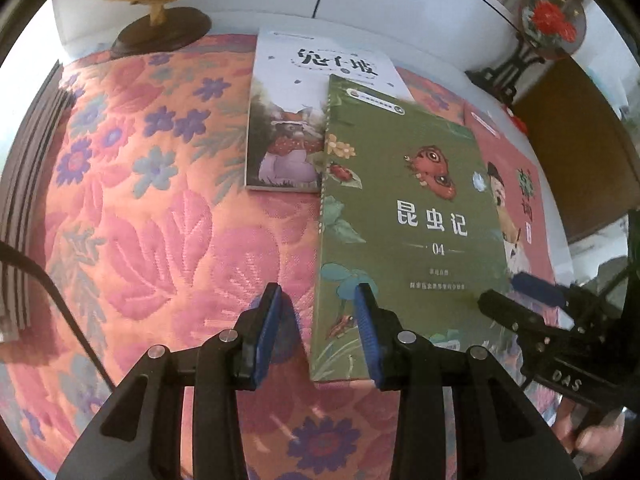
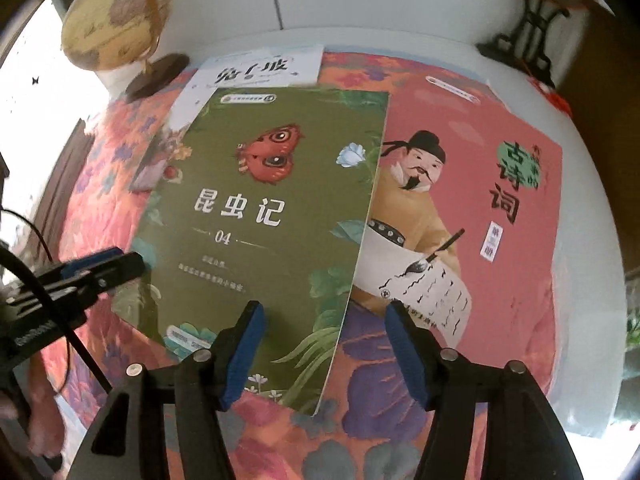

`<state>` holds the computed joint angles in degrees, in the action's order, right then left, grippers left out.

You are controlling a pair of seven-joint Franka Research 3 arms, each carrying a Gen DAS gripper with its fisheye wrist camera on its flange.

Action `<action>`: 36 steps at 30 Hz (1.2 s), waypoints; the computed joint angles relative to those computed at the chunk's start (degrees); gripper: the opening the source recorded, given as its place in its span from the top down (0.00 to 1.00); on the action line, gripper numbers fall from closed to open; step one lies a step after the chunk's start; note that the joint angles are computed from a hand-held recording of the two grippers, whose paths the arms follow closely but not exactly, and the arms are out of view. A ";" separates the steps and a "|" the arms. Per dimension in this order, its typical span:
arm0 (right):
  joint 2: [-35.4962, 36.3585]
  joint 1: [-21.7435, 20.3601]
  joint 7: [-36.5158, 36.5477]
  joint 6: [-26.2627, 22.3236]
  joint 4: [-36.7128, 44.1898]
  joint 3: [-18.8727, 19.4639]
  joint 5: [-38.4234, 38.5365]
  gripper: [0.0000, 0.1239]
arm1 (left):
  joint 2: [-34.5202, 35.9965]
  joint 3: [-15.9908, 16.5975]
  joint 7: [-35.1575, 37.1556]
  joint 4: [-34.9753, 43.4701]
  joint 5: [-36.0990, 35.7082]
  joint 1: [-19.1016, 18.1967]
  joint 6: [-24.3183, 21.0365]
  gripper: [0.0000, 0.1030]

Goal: Organize books

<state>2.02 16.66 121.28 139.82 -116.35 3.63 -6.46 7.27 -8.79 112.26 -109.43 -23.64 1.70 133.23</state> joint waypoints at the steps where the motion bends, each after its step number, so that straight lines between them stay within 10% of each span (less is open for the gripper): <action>1: 0.03 -0.04 -0.45 0.38 -0.09 0.02 0.89 0.51 | 0.05 -0.01 -0.44 0.17 0.55 -0.14 -0.11 0.67; 8: -3.32 0.24 -4.96 9.68 -7.35 0.93 13.39 0.52 | -0.06 -0.44 3.23 1.70 -3.05 0.68 -3.80 0.67; 16: -7.00 0.78 -20.84 17.49 -14.05 -0.81 42.12 0.47 | 4.16 1.03 7.86 9.38 -28.00 6.07 -23.88 0.67; 24: -6.20 -0.15 -17.46 14.61 -12.12 0.20 34.48 0.46 | 4.32 -0.58 5.29 7.12 -24.15 3.97 -19.62 0.87; 31: -5.69 -0.64 -41.81 10.72 -11.90 -3.37 75.52 0.28 | 10.50 -1.18 0.72 13.75 -36.48 9.56 -34.25 0.87; 36: -4.56 -2.48 -47.11 9.87 -11.69 -2.74 87.49 0.72 | 9.75 -0.80 -1.12 12.47 -33.38 9.71 -34.14 0.89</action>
